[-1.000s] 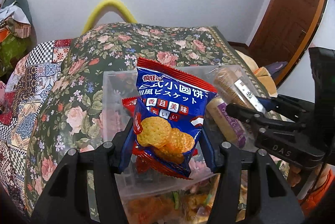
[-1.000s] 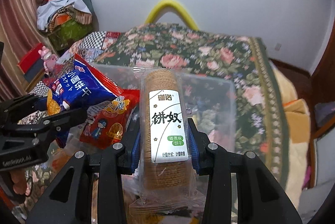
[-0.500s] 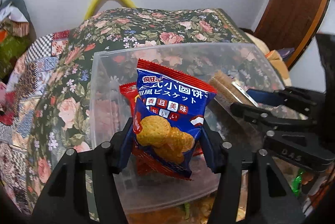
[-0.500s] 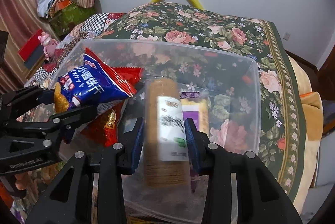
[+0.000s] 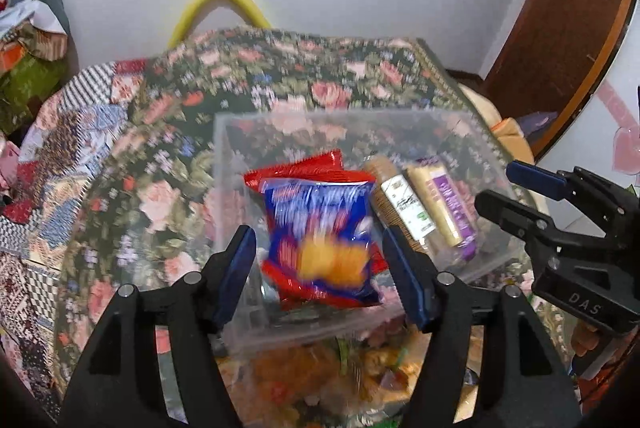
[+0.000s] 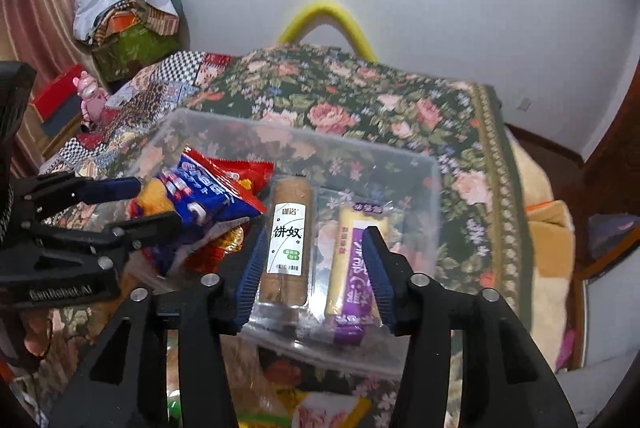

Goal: Organize snacks
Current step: 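Lower both held snacks into the clear box and open both tools, then grasp the bread pack with the left tool while the right tool grasps the green jelly cup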

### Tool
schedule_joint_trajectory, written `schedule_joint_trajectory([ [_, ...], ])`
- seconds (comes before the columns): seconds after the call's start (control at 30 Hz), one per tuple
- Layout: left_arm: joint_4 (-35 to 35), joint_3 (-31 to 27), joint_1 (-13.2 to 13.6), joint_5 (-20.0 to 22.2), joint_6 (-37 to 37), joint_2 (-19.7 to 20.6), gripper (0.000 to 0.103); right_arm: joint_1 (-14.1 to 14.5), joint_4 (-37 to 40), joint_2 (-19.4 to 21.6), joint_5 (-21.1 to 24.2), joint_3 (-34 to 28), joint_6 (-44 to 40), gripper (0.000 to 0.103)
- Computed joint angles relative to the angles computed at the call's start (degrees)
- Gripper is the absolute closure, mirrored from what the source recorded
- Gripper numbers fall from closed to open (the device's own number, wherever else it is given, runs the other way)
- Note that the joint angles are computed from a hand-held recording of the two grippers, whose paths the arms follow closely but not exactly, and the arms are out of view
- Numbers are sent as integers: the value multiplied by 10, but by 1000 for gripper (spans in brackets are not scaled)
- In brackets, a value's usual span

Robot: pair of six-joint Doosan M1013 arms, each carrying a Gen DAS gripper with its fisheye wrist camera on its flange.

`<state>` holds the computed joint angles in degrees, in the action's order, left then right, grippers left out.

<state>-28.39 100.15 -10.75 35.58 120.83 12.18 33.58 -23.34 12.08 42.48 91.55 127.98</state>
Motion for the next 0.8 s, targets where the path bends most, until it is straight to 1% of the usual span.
schedule_joint_trajectory([
  [0.07, -4, 6, 2, -6, 6, -14, 37, 4, -11, -10, -5, 5, 14, 49],
  [0.2, -19, 23, 9, -16, 29, -47, 32, 18, -52, -31, -6, 16, 53, 48],
  [0.27, -25, 33, 13, -21, 38, -61, 25, 25, -73, -43, -7, 23, 73, 46],
  [0.3, -19, 39, 15, -27, 35, -69, 17, 27, -78, -47, -9, 26, 80, 46],
  [0.33, -17, 44, 16, -33, 34, -75, 14, 31, -88, -54, -10, 31, 89, 44],
  [0.4, -16, 56, 21, -40, 39, -88, 13, 41, -112, -62, -5, 38, 109, 43],
  [0.47, -10, 65, 28, -37, 37, -96, 12, 51, -137, -71, 1, 45, 129, 41],
  [0.57, -13, 77, 38, -31, 37, -104, 11, 60, -148, -81, 2, 57, 146, 37],
  [0.67, -6, 91, 47, -30, 34, -109, 11, 62, -127, -89, -6, 71, 149, 36],
  [0.73, 11, 107, 51, -42, 28, -115, 11, 64, -114, -92, -7, 79, 154, 36],
  [0.8, 26, 115, 54, -46, 19, -114, 11, 66, -101, -93, -8, 88, 160, 36],
])
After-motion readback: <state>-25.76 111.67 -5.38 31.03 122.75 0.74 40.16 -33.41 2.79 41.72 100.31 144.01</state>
